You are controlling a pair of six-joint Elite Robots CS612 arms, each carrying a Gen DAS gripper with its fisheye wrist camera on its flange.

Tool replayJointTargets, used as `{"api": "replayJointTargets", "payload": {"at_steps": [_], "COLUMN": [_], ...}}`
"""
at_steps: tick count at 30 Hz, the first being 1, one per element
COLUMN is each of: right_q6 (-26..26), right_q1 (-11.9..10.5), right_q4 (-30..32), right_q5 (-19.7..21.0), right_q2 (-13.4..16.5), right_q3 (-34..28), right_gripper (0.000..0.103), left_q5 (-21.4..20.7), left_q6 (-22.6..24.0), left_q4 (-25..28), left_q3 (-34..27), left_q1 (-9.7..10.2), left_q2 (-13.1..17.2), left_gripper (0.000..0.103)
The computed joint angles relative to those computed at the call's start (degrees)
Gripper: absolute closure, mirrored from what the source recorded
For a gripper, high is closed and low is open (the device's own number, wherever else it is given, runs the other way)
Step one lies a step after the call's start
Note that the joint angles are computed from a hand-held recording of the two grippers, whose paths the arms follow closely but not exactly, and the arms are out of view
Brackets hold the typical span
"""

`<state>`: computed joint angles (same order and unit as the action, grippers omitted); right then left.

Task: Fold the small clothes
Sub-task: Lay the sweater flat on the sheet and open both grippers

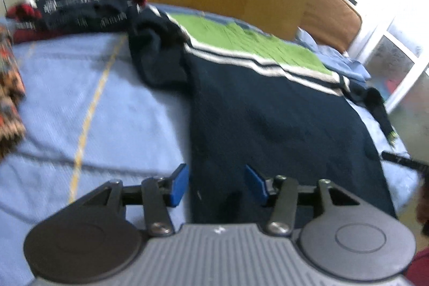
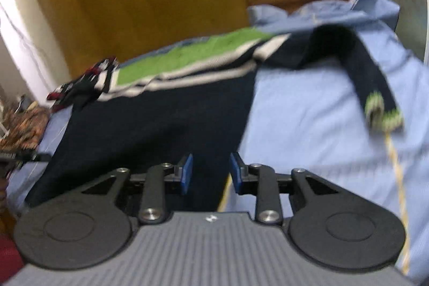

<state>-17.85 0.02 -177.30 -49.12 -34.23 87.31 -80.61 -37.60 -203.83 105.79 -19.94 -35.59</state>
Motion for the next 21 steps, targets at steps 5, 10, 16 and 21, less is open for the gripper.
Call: {"api": "replayJointTargets", "payload": {"at_steps": [5,10,16,21], "right_q6": [-2.21,-1.7,-7.01,-14.05], "right_q1": [0.07,-0.11,-1.19,0.55], "right_q4": [-6.05,-9.72,-8.46,-7.21], "right_q5": [-1.25,-2.36,-8.54,-15.99], "right_q2": [-1.22,-1.14,-3.93,-3.73], "right_q3": [5.81,5.75,6.69,5.61], "right_gripper": [0.072,0.094,0.094,0.078], "left_q5": [0.36,1.52,2.9,5.22], "left_q6": [0.42,3.26,7.13,5.75], "left_q4": [-2.82,-4.07,-7.49,-0.05], "left_q3": [1.45,1.96,4.59,3.67], "left_q1": [-1.45,-2.41,-3.53,-3.42], "left_q2": [0.35,-0.14,-1.9,-1.63], "left_gripper": [0.076,0.093,0.093,0.077]}}
